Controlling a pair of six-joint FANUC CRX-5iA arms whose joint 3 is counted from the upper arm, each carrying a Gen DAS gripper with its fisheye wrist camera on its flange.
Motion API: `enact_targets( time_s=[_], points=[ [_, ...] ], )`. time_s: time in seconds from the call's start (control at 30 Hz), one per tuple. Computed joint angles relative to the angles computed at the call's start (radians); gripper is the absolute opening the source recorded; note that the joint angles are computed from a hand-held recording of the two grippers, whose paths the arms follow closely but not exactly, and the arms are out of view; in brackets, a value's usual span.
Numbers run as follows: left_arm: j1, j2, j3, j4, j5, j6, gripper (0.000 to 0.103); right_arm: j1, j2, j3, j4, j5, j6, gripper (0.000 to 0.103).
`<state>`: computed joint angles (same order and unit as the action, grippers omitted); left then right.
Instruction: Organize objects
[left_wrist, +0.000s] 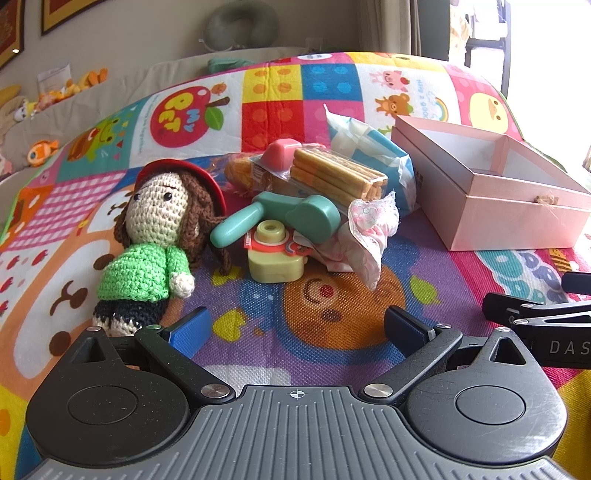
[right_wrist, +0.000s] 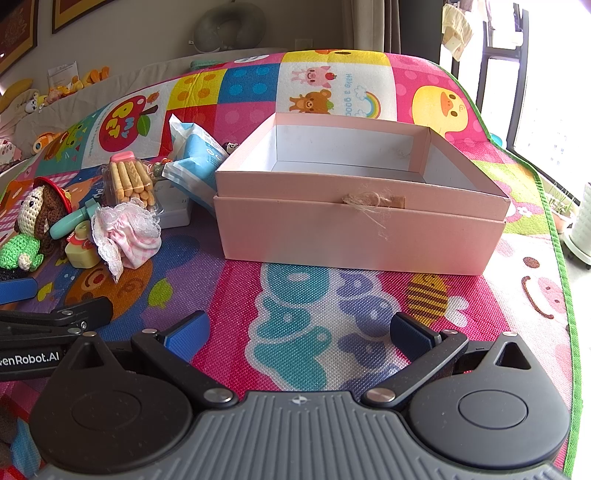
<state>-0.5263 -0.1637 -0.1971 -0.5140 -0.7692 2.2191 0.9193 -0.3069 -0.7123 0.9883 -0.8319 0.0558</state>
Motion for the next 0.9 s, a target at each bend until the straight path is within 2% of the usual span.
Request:
enact_targets(
  time_s=[0.17,0.3,0.47,0.6,0.73,0.83,0.9],
  points=[
    [0.011,-0.002,-0.003,0.027,0.009,-0.015,0.102,-0.003,-0.007,0.001,-0.02,0.011,0.025,0.103],
    [0.015,-0.004,-0.006,0.037,0.011,-0.022,0.102,-0.008,-0.007,0.052,-0.139,0.003,0.158,0.103],
    [0.037,-0.016,-0.023,0.073,0.037,-0.045,0.101,0.006,-0.016,0.053,-0.153,-0.017,0.171,0.103],
    [0.121,-0.11,-0.122,0.241,0.127,-0.18,0.101,0.006,-0.021,0.048,-0.152,-0.014,0.172,0.103],
    [0.169,-0.233,-0.201,0.265,0.189,-0.222,0.101,0.009,-0.021,0.046,-0.148,-0.017,0.167,0.103],
    [0.294,-0.316,-0.306,0.524,0.279,-0.427,0.101,0.009,-0.022,0.045,-0.148,-0.017,0.166,0.103],
    [0.338,-0.338,-0.33,0.573,0.343,-0.452,0.101,0.008,-0.024,0.045,-0.149,-0.016,0.166,0.103]
  ],
)
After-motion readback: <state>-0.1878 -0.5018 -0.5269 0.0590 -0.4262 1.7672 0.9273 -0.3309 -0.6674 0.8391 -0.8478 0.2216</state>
